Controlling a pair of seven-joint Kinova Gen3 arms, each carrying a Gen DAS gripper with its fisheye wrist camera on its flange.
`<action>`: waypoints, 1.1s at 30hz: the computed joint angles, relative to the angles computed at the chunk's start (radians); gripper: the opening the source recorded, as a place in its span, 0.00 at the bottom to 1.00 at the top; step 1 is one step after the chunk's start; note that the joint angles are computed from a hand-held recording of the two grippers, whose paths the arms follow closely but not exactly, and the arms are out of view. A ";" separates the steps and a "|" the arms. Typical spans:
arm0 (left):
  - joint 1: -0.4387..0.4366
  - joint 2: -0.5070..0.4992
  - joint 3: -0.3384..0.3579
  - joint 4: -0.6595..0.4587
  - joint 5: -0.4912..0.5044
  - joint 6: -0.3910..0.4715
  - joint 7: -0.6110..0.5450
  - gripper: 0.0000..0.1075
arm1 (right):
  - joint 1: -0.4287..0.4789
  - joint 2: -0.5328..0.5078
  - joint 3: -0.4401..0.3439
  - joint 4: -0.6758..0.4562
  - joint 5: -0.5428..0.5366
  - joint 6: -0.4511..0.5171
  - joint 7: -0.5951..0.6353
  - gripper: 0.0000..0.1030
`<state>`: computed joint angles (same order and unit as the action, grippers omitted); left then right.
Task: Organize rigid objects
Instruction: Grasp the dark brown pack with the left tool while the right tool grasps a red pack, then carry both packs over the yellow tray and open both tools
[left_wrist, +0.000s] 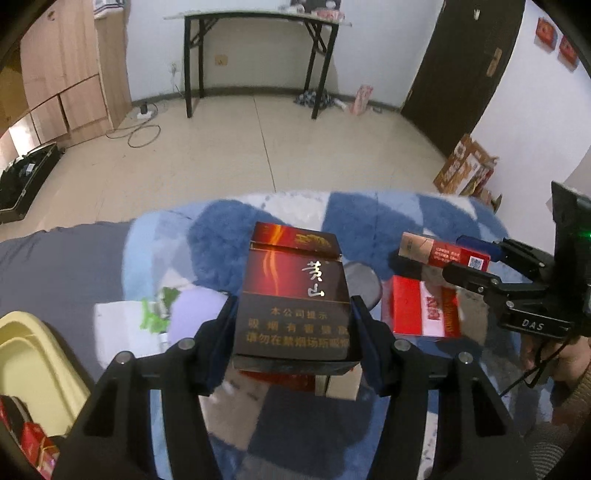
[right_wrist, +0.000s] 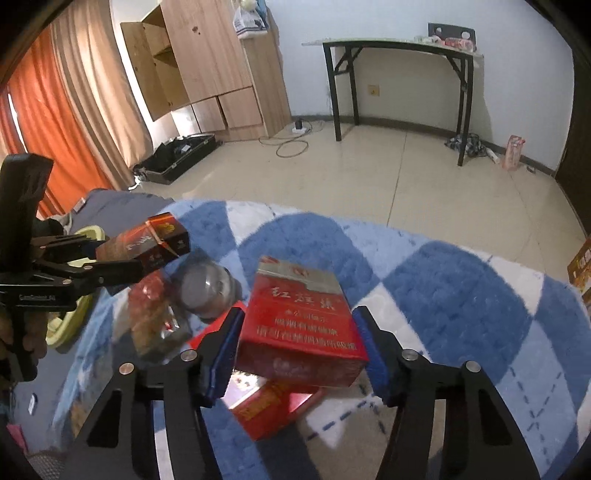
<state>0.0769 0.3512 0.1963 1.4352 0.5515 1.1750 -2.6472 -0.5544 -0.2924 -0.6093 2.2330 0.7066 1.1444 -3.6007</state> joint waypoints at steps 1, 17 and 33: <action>-0.018 0.003 0.000 -0.015 0.017 0.024 -0.002 0.55 | -0.001 -0.007 -0.013 -0.013 -0.004 0.023 0.003 0.57; -0.318 0.052 -0.080 -0.276 0.177 0.269 -0.062 0.55 | -0.096 0.129 -0.093 -0.294 0.135 0.253 0.060 0.57; -0.556 0.228 -0.103 -0.300 0.088 0.249 -0.039 0.55 | -0.119 0.568 0.244 -0.700 0.226 -0.248 0.516 0.57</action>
<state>-0.4788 0.5789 0.0929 1.1349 0.6391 1.4238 -2.6860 -0.6736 0.2754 -0.3653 1.5325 0.9322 0.8967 -3.0849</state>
